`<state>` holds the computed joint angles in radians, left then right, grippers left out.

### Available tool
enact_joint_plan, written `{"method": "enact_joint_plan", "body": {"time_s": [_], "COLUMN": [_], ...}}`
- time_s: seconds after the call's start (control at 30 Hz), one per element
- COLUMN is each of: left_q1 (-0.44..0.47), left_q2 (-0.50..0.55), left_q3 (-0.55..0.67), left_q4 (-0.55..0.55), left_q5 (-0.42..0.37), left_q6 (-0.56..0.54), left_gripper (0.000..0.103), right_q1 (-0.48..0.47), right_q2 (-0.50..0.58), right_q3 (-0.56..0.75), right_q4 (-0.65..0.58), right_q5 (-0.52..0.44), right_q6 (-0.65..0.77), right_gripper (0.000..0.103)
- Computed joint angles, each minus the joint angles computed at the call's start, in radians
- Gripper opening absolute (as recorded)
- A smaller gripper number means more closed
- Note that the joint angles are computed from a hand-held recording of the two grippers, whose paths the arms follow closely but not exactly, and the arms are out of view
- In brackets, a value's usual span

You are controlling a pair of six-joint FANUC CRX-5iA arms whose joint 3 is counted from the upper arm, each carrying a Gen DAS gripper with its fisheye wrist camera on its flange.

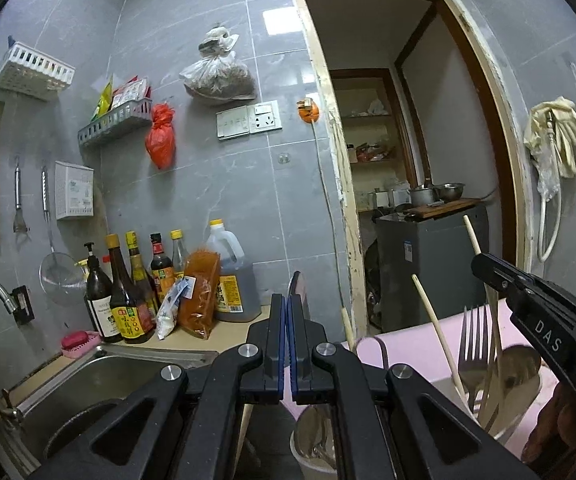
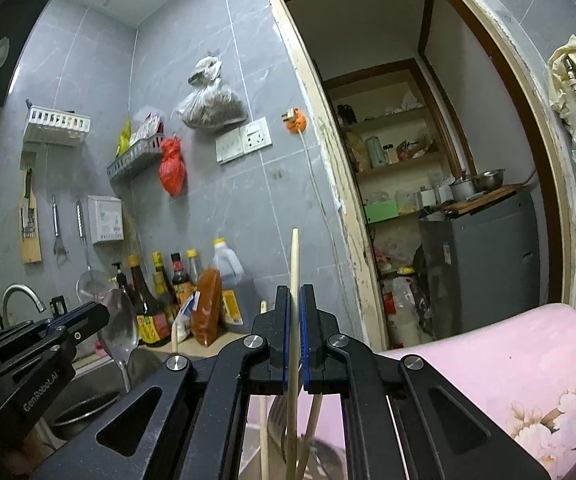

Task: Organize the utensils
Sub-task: 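Lower the spoon and chopstick into the caddy and open both tools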

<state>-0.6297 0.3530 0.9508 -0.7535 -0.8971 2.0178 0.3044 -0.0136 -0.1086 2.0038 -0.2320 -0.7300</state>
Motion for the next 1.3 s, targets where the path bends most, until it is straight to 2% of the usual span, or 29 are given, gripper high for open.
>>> {"method": "enact_joint_plan", "body": {"time_s": [0.1,0.2,0.4,0.5,0.57,0.6,0.67,0.7,0.73,0.9,1.07,1.3], "left_q1": [0.005,0.023,0.079,0.132,0.167,0.177,0.198,0.204,0.207,0.212,0.202,0.185], "left_q2": [-0.005,-0.012,-0.018,-0.016,-0.010,-0.010,-0.001,-0.006,-0.011,-0.010,-0.005,-0.006], "left_q3": [-0.008,-0.015,-0.020,-0.024,-0.020,-0.026,-0.018,-0.032,-0.043,-0.037,-0.007,0.029], "left_q4": [0.023,0.078,0.236,0.380,0.477,0.507,0.566,0.582,0.590,0.620,0.624,0.624], "left_q5": [-0.010,-0.012,-0.026,-0.020,-0.029,-0.030,-0.051,-0.046,-0.038,-0.058,-0.077,-0.090], "left_q6": [-0.009,-0.022,-0.052,-0.087,-0.114,-0.121,-0.132,-0.126,-0.119,-0.141,-0.158,-0.147], "left_gripper": [0.002,0.003,0.003,0.004,0.004,0.007,0.025,0.038,0.041,0.041,0.043,0.056], "right_q1": [0.020,0.059,0.137,0.168,0.176,0.185,0.204,0.213,0.219,0.242,0.259,0.284], "right_q2": [-0.010,-0.016,-0.018,-0.015,-0.019,-0.018,-0.019,-0.020,-0.022,-0.031,-0.050,-0.099], "right_q3": [-0.019,-0.031,-0.018,0.001,0.006,0.012,0.025,0.030,0.034,0.055,0.076,0.086], "right_q4": [-0.083,-0.224,-0.501,-0.604,-0.629,-0.648,-0.701,-0.722,-0.735,-0.796,-0.838,-0.889], "right_q5": [0.001,-0.015,-0.073,-0.108,-0.109,-0.120,-0.144,-0.158,-0.170,-0.219,-0.272,-0.351], "right_q6": [0.076,0.214,0.470,0.562,0.586,0.610,0.665,0.682,0.694,0.745,0.779,0.846], "right_gripper": [0.004,0.004,0.005,0.014,0.027,0.028,0.029,0.029,0.029,0.030,0.040,0.055]}}
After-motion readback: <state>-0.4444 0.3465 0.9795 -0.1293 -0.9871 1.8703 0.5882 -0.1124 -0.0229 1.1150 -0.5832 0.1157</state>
